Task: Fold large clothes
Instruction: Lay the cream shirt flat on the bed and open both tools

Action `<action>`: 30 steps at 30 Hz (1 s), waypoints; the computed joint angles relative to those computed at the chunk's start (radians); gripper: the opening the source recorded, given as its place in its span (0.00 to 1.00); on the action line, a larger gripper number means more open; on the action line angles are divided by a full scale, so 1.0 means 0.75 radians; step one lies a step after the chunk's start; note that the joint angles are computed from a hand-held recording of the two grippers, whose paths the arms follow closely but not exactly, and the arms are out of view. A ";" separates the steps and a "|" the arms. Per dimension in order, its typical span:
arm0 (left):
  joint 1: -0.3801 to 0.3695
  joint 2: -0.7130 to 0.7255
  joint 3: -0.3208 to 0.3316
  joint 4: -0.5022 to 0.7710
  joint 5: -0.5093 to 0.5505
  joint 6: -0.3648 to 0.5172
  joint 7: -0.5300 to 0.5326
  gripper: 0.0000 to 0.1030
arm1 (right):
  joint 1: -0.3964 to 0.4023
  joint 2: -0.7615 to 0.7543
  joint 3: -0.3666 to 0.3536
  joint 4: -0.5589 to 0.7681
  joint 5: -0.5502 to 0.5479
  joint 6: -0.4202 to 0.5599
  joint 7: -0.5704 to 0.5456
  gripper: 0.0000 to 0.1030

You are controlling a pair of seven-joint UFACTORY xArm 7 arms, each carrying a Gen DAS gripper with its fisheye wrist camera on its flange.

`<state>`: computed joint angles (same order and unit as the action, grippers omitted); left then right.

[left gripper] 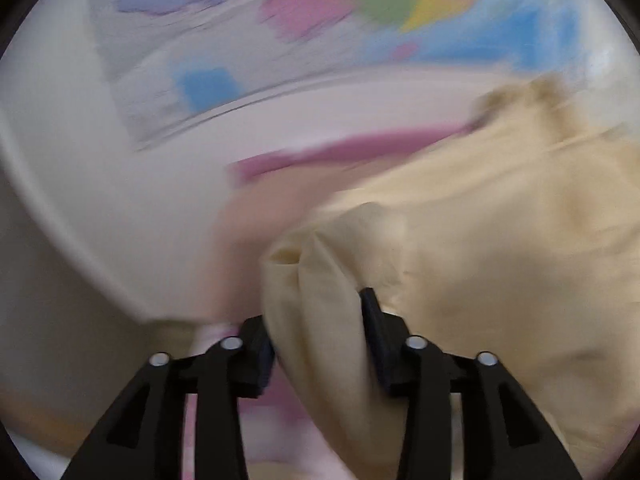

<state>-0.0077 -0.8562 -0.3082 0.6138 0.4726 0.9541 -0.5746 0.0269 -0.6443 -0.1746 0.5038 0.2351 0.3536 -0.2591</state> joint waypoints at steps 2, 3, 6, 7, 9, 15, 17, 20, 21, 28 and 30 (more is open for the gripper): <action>0.053 0.052 -0.086 0.009 0.066 0.082 -0.042 0.48 | 0.009 0.067 -0.001 -0.001 0.025 0.014 0.029 0.25; 0.034 0.049 -0.085 -0.003 0.063 0.097 -0.053 0.49 | -0.012 0.069 0.021 -0.017 0.020 0.006 0.056 0.38; -0.098 -0.096 0.039 -0.087 -0.050 -0.012 -0.064 0.60 | -0.023 -0.102 0.050 -0.129 0.018 -0.070 0.091 0.56; -0.188 -0.223 0.132 -0.164 -0.142 -0.130 -0.050 0.64 | 0.004 -0.205 0.041 -0.180 0.028 -0.082 0.088 0.58; -0.330 -0.368 0.220 -0.253 -0.286 -0.257 0.024 0.68 | 0.142 -0.445 -0.043 -0.261 0.056 0.003 0.001 0.60; -0.607 -0.515 0.116 -0.398 -0.495 -0.444 0.148 0.80 | 0.289 -0.925 0.026 -0.460 0.061 0.320 -0.071 0.72; -0.663 -0.501 0.063 -0.423 -0.546 -0.460 0.172 0.84 | 0.312 -0.973 0.074 -0.521 0.056 0.353 -0.071 0.73; -0.714 -0.504 0.074 -0.467 -0.613 -0.438 0.202 0.84 | 0.324 -0.943 0.161 -0.578 0.036 0.317 -0.024 0.73; -0.735 -0.508 0.087 -0.484 -0.641 -0.440 0.205 0.85 | 0.334 -0.912 0.191 -0.594 0.026 0.273 -0.004 0.73; -0.765 -0.464 -0.006 -0.586 -0.747 -0.533 0.156 0.90 | 0.523 -0.692 0.019 -0.566 0.079 -0.069 0.033 0.21; -0.753 -0.485 -0.025 -0.601 -0.695 -0.564 0.069 0.85 | 0.568 -0.749 -0.048 -0.548 0.105 -0.048 0.051 0.07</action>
<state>-0.5723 -1.2202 -0.3268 0.1633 -0.0489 0.5308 -0.5225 0.4527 -1.2063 -0.2108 0.0925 0.3136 0.3177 -0.2210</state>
